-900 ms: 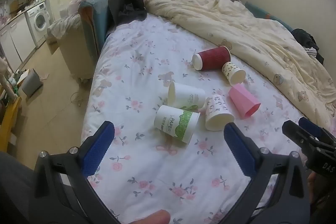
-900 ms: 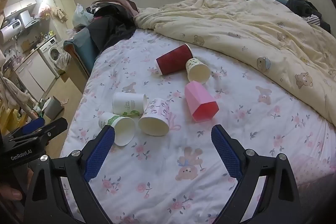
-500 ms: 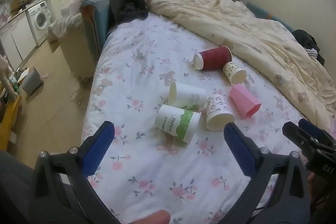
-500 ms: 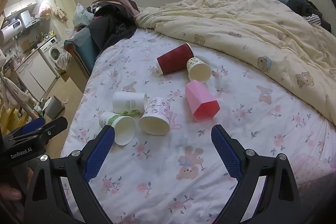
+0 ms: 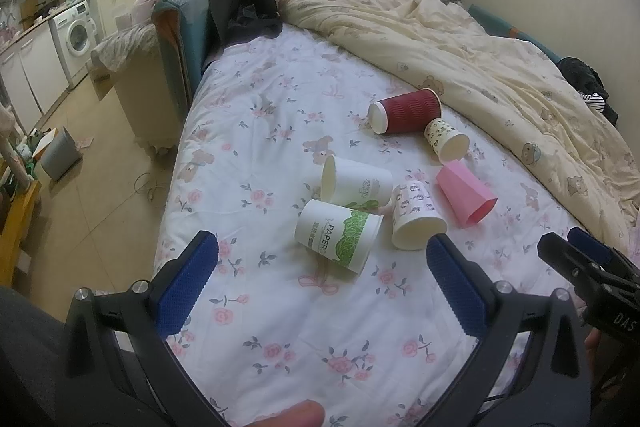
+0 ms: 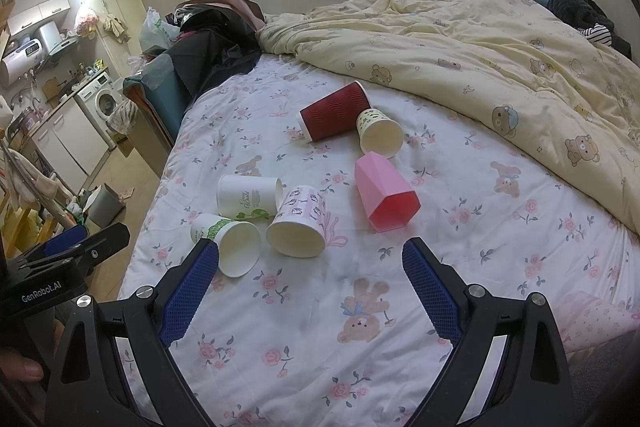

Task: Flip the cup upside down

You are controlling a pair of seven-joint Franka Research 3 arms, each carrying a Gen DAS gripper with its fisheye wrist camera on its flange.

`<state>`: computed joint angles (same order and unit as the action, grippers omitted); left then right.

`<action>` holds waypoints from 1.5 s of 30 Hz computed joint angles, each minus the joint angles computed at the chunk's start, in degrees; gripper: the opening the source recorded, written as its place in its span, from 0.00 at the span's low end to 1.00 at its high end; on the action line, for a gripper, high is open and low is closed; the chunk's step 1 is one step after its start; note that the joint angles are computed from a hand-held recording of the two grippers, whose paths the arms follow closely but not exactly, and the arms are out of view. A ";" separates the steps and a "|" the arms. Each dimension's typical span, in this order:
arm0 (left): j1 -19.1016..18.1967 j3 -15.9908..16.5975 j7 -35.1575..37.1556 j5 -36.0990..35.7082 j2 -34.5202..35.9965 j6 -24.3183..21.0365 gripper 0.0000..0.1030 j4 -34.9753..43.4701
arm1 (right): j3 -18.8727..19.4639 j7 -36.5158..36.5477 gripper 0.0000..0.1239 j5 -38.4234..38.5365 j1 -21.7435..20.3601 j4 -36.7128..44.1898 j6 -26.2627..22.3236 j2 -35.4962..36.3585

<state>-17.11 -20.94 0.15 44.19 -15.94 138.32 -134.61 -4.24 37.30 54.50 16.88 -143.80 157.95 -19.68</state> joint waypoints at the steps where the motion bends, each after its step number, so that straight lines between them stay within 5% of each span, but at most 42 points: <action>1: -0.01 0.02 -0.05 -0.02 -0.06 0.06 1.00 -0.04 | -0.01 0.02 0.77 -0.02 -0.02 0.02 -0.08 0.01; 45: 0.28 -0.09 -0.26 -0.05 -0.72 1.51 1.00 -1.46 | 0.05 -0.54 0.77 0.61 0.40 -0.45 0.69 0.36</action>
